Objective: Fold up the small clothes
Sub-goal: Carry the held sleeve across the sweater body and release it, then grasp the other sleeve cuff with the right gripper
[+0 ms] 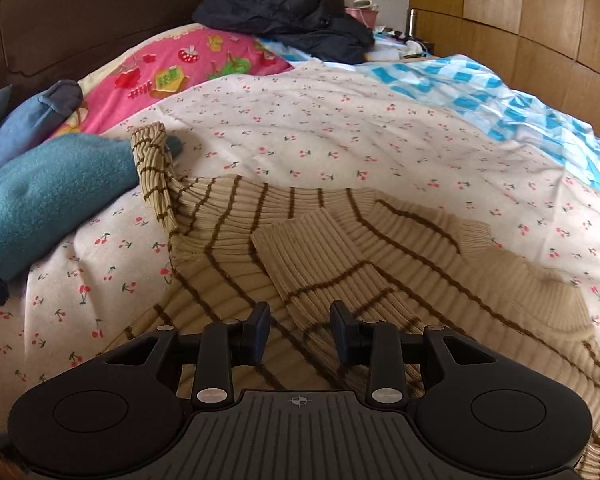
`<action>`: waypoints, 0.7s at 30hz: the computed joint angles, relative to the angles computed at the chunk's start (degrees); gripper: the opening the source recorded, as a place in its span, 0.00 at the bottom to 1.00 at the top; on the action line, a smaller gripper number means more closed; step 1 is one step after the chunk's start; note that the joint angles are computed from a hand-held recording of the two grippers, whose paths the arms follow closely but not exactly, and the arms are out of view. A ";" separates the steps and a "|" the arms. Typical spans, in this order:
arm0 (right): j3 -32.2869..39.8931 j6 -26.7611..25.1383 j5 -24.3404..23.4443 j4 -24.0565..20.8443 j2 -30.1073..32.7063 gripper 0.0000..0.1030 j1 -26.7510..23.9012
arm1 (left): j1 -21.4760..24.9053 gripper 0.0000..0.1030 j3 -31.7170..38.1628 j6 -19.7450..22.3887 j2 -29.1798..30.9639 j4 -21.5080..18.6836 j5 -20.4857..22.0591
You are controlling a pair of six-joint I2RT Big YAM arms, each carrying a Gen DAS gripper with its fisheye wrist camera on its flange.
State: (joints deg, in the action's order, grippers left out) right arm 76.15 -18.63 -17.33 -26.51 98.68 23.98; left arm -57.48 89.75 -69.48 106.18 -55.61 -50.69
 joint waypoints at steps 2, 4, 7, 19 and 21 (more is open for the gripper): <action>2.09 0.85 2.48 -0.38 2.12 0.32 1.18 | 0.21 1.00 -0.24 -0.16 -0.04 0.27 -0.21; 3.71 1.05 4.18 -1.24 3.62 0.27 1.95 | 0.43 1.00 -0.86 -0.46 -0.36 0.97 -0.07; 3.58 1.47 5.06 -0.50 3.35 0.10 2.43 | 0.78 1.00 -2.23 -0.79 -1.13 2.87 0.85; 0.44 -0.31 -0.24 -0.05 1.21 0.10 2.74 | 1.10 1.00 -2.16 0.40 -0.79 3.86 2.02; 0.61 1.44 -1.98 -0.35 0.90 0.10 2.11 | 1.16 1.00 -1.94 0.73 -0.57 3.88 2.26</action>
State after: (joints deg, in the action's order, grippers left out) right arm 76.77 -17.19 -19.31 -26.86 99.58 26.09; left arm -56.32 87.81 -68.75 105.61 -51.73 -48.43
